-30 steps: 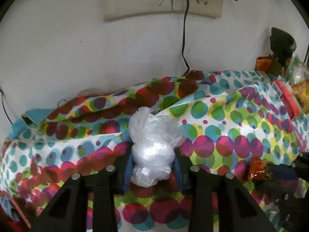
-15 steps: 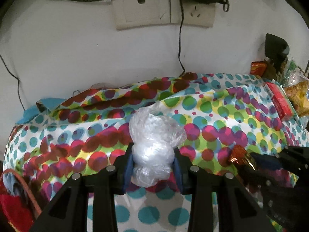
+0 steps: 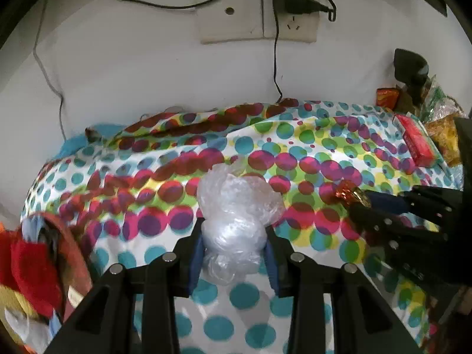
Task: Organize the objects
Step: 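Carry the clear plastic bag into the red tray and release it with the left gripper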
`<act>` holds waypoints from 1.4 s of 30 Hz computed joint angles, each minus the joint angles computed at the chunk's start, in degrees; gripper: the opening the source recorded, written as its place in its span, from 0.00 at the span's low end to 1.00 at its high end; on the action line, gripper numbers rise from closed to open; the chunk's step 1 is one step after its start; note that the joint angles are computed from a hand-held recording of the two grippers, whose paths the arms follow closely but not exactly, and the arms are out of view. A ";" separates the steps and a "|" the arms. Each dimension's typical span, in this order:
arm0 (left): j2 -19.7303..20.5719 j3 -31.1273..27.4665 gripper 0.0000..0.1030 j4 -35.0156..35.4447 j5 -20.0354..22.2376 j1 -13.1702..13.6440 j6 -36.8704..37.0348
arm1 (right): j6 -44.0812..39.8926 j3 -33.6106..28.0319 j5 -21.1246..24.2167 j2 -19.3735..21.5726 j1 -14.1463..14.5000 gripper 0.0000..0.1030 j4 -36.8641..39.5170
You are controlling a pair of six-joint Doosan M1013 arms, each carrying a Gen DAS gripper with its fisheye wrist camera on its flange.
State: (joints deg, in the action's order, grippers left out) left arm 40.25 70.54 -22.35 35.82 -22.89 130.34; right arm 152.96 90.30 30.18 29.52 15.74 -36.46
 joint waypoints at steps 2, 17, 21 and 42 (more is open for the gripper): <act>-1.29 2.01 0.35 -0.52 -2.02 0.15 1.09 | 0.02 -0.09 0.34 0.03 0.08 0.20 -0.21; -7.48 9.37 0.35 -5.24 -4.71 3.52 3.71 | -0.03 -0.53 1.32 0.24 0.21 0.21 -0.63; -8.86 10.49 0.35 -5.37 -5.63 5.32 2.82 | -0.09 -0.78 1.93 0.39 0.37 0.21 -0.97; -5.21 2.42 0.35 10.23 -8.07 14.22 -17.80 | 0.38 -1.65 4.40 0.91 1.12 0.21 -2.47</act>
State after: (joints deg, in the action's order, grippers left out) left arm 35.04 72.96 -12.12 27.75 -8.67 112.55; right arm 153.34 88.65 34.58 30.43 16.86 -38.93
